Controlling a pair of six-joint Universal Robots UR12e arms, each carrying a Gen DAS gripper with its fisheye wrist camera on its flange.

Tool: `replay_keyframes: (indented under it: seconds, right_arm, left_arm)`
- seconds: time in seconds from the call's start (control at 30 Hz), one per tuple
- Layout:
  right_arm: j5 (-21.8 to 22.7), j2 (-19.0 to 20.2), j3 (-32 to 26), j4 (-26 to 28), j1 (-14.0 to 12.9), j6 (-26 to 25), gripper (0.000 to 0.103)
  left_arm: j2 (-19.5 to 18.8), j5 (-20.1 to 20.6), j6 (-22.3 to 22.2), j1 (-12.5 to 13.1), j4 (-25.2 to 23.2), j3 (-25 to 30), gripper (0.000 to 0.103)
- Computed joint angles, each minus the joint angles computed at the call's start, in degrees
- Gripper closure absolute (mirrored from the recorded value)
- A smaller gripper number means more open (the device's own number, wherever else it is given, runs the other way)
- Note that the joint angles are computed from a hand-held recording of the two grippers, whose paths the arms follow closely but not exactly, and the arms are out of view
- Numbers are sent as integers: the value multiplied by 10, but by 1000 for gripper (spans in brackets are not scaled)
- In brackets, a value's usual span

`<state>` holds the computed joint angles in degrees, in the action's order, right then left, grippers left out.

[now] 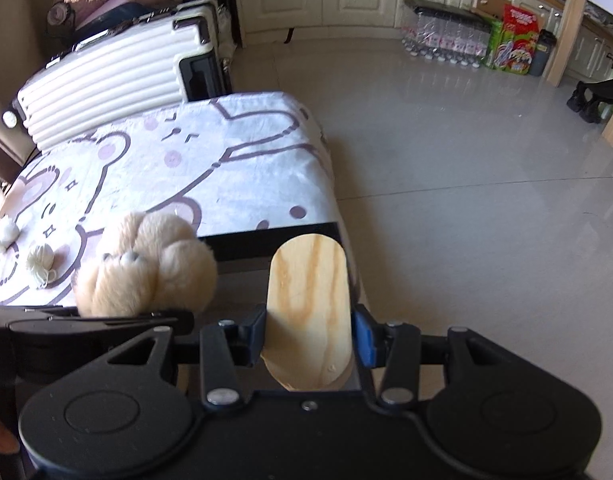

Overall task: Organize objects
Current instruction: 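Carry the plush bear with the left tool over the black box while the right tool holds the brush, then lower the plush bear into the black box and open the left tool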

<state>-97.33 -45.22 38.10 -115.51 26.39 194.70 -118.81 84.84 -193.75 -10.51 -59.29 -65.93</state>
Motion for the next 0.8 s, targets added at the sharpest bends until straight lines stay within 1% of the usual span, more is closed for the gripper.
replay_keyframes:
  seconds: [0.1, 0.13, 0.2, 0.27, 0.33, 0.4, 0.43, 0.47, 0.5, 0.53, 0.63, 0.7, 0.8]
  right_arm:
    - [11, 8, -14, 21, 1, -9, 57]
    - [8, 10, -18, 26, 2, -10, 57]
    - [8, 12, -21, 35, 2, -3, 57]
    - [10, 11, -20, 39, 1, 6, 57]
    - [10, 8, -17, 41, 0, 12, 57]
    - [12, 6, -12, 42, -1, 22, 57]
    - [12, 4, -10, 42, -2, 26, 57]
    - [12, 4, -9, 42, -3, 32, 57]
    - [12, 2, -6, 40, -4, 39, 57]
    - [14, 0, -3, 37, -5, 46, 57]
    - [19, -1, 0, 32, -7, 59, 57]
    - [21, 3, -7, 38, -6, 56, 57]
    - [21, 15, -27, 58, -3, 41, 57]
  left_arm:
    - [2, -7, -17, 1, -17, 1, 50]
    - [3, -11, -22, 2, -21, 0, 50]
    - [4, -20, -37, 3, -26, -2, 49]
    - [6, -24, -44, 3, -26, -4, 46]
    - [6, -27, -41, 3, -30, -1, 44]
    - [8, -27, -36, 3, -24, -1, 41]
    - [9, -26, -33, 3, -17, -3, 38]
    - [11, -27, -28, 4, -8, -5, 32]
    - [14, -25, -23, 4, 1, -7, 26]
    - [15, -10, -16, 1, 11, -7, 16]
    - [19, 30, 7, -3, 37, -11, 14]
    - [19, 36, 2, -1, 32, -9, 14]
    - [17, 31, -19, 7, 14, -5, 14]
